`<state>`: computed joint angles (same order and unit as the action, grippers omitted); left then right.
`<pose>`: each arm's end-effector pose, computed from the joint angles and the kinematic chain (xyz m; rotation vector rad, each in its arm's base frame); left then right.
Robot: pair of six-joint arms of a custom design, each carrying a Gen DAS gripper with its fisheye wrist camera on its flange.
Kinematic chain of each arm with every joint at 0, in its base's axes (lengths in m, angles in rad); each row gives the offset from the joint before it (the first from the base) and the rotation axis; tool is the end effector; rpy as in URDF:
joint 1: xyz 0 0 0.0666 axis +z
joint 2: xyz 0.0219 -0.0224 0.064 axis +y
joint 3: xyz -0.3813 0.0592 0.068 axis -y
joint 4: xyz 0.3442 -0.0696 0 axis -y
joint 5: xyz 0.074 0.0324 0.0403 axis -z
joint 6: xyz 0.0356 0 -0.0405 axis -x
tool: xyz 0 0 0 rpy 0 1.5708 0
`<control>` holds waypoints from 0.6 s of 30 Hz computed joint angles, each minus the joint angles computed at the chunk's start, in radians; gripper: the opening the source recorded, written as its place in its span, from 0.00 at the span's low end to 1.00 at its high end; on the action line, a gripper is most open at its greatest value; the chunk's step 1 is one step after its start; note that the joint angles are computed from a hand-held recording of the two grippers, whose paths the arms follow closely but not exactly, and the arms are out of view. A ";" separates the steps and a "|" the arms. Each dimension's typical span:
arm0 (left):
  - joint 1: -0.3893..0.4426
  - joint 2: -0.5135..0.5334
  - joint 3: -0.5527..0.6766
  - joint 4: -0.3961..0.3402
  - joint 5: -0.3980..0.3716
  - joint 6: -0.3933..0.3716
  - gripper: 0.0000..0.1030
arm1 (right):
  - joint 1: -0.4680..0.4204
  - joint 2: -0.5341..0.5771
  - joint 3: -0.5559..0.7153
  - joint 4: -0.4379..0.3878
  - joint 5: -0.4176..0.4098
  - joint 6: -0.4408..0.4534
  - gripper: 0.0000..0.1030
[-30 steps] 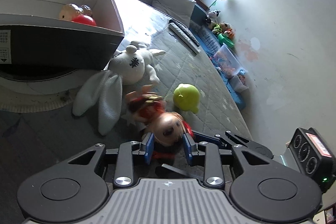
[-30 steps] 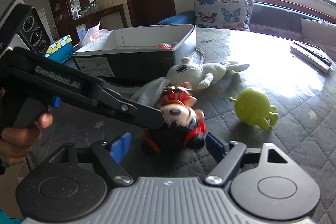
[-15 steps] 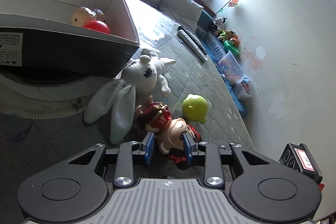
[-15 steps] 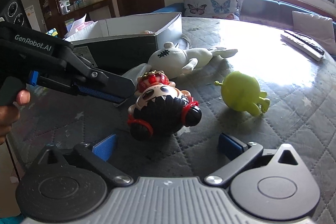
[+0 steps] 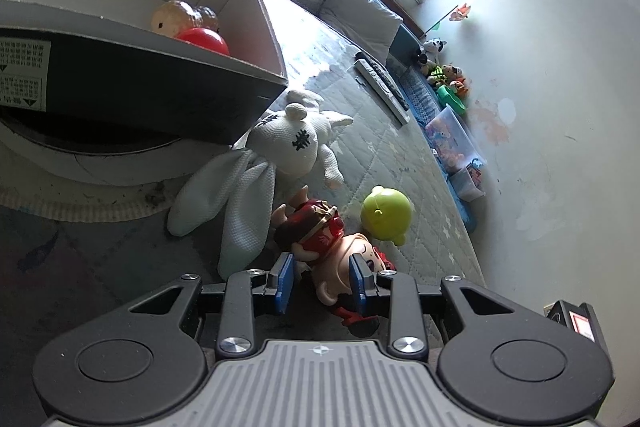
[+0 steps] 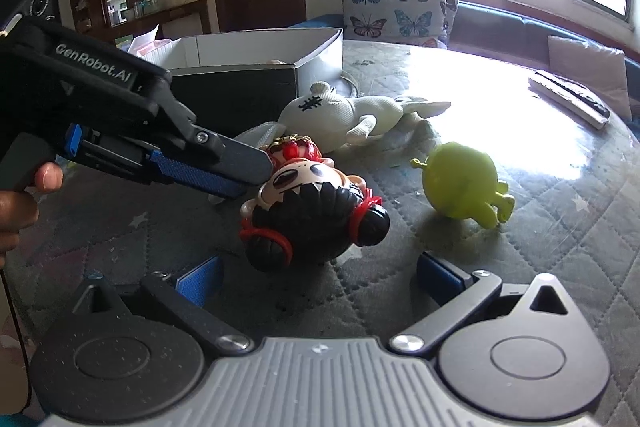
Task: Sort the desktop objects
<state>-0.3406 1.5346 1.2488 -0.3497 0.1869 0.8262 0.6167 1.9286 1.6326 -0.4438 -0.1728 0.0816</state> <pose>0.4632 -0.1716 0.3522 -0.4523 2.2842 -0.8290 0.5097 0.3683 0.2899 -0.8853 2.1701 0.4688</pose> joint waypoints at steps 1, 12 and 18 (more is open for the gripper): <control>0.001 0.001 -0.001 0.003 0.002 0.004 0.31 | 0.001 0.000 0.000 0.002 0.002 0.003 1.00; 0.005 0.007 -0.002 0.019 0.006 0.037 0.32 | -0.014 0.029 0.076 -0.021 -0.054 -0.011 1.00; 0.006 0.003 -0.002 0.004 -0.008 0.038 0.32 | -0.008 0.053 0.115 -0.037 -0.078 -0.001 1.00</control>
